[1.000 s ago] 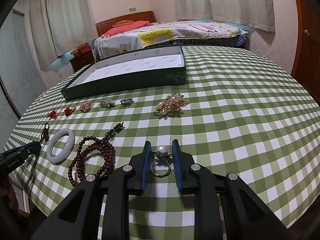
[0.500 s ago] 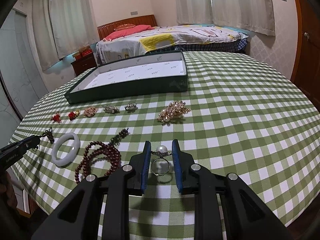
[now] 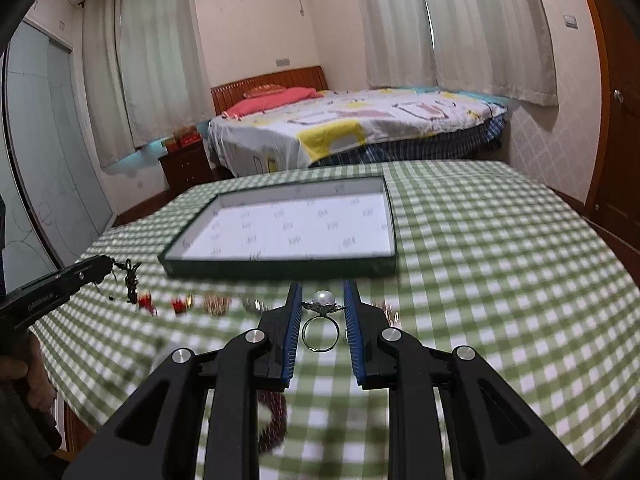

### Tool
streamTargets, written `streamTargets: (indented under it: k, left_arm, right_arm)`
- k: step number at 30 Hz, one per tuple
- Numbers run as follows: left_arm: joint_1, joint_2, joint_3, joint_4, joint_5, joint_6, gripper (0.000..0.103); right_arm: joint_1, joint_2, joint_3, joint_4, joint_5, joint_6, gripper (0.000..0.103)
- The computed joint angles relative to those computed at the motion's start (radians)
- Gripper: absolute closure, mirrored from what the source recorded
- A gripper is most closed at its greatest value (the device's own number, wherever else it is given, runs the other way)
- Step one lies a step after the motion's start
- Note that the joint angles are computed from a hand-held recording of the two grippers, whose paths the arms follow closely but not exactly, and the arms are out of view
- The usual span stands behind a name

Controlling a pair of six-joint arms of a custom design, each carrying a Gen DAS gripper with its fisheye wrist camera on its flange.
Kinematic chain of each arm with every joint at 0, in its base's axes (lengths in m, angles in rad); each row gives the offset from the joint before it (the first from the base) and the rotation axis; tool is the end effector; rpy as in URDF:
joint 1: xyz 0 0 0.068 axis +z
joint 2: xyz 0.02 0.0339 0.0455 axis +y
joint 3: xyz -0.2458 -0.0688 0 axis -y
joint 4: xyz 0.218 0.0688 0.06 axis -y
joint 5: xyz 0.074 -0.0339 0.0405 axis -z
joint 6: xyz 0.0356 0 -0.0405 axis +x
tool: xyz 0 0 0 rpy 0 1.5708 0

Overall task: Organize jewelry
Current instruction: 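Carry the pendant and ring with both tools into the green tray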

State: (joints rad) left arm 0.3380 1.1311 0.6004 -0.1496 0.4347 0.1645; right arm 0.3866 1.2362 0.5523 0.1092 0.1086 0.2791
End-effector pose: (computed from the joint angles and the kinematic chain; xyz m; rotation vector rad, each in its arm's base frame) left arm 0.2091 0.0576 0.2105 0.0399 2.1851 -0.2070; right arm 0.2219 0.0862 0.1950 -0.0521 2.1534 0.2719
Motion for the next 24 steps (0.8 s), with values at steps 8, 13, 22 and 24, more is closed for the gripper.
streamTargets:
  k: [8,13,22,24]
  left_arm:
    - [-0.113,0.248,0.191,0.153,-0.056,-0.081,0.085]
    - [-0.164,0.46,0.331,0.217,-0.109,-0.104,0.085]
    - [-0.203,0.795,0.533,0.156,-0.161,-0.08,0.085]
    - [-0.202,0.823,0.545,0.148,-0.163,-0.072,0.085]
  right_arm:
    - [-0.075,0.236,0.255,0.028,-0.065,-0.055,0.081]
    - [-0.095,0.435,0.447,0.005,-0.074,-0.087,0.081]
    - [-0.126,0.74,0.708,-0.151,-0.078,-0.122,0.081]
    - [-0.131,0.767,0.728,-0.172,-0.076,-0.128,0.081]
